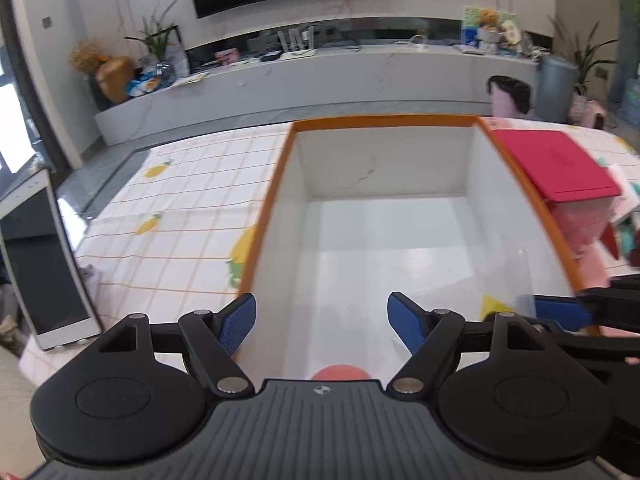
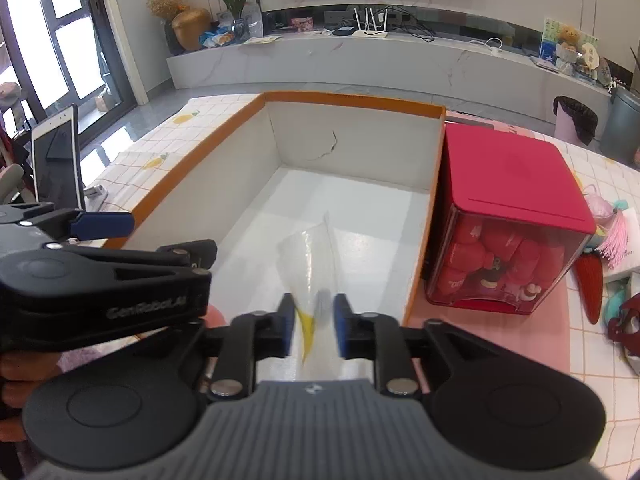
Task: Organize soft objects
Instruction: 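Open the left gripper dropping the ball while the right gripper releases the bag into the box, then move both grippers back toward the pile of plush toys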
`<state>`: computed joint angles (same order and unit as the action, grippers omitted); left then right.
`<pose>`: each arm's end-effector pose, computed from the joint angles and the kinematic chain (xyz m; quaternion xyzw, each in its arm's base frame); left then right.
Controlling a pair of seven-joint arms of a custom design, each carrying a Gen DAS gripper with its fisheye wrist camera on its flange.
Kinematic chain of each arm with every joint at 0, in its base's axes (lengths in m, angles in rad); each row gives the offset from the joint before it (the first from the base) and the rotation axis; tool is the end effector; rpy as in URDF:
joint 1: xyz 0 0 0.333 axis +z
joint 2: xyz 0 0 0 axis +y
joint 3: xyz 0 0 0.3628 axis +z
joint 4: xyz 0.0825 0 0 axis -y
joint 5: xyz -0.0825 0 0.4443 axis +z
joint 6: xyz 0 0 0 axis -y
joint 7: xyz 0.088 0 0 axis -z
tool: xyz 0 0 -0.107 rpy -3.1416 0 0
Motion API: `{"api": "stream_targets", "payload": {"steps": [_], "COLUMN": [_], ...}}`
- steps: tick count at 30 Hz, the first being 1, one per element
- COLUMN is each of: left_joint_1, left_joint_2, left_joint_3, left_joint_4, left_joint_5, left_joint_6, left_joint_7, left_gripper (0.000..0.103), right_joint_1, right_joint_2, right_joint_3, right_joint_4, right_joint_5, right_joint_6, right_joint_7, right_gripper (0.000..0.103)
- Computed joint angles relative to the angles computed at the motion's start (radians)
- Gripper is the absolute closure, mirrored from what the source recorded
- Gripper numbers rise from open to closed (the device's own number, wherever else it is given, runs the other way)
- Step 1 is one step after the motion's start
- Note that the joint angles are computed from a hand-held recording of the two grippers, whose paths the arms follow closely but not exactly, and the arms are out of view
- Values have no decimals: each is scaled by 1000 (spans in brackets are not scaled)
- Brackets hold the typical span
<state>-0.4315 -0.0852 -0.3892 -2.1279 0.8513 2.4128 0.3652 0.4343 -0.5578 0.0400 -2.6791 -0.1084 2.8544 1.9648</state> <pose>0.4136 -0.4446 0.5030 -0.5959 0.7093 -0.2332 0.2957 0.3854 0.2055 0.5012 -0.7148 0.5997 -0.1641 0.3202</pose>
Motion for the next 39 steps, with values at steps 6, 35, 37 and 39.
{"api": "stream_targets", "payload": {"steps": [6, 35, 37, 39], "left_joint_1": [7, 22, 20, 22], "left_joint_2": [-19, -48, -53, -53], "left_joint_3": [-1, -32, -32, -39], "left_joint_4": [-15, -14, -8, 10], "left_joint_5": [-11, 75, 69, 84], "left_joint_6": [14, 44, 52, 47], "left_joint_7": [-3, -86, -85, -104], "left_gripper": [15, 15, 15, 15], "right_joint_1": [28, -111, -123, -145], "right_joint_2": [-14, -122, -135, -153], "right_joint_3": [-3, 113, 114, 120], "right_joint_4": [-5, -40, -39, -35], "right_joint_5": [14, -178, -195, -217], "right_joint_6": [14, 46, 50, 56], "right_joint_7": [-32, 130, 136, 142], "right_gripper": [35, 4, 4, 4]}}
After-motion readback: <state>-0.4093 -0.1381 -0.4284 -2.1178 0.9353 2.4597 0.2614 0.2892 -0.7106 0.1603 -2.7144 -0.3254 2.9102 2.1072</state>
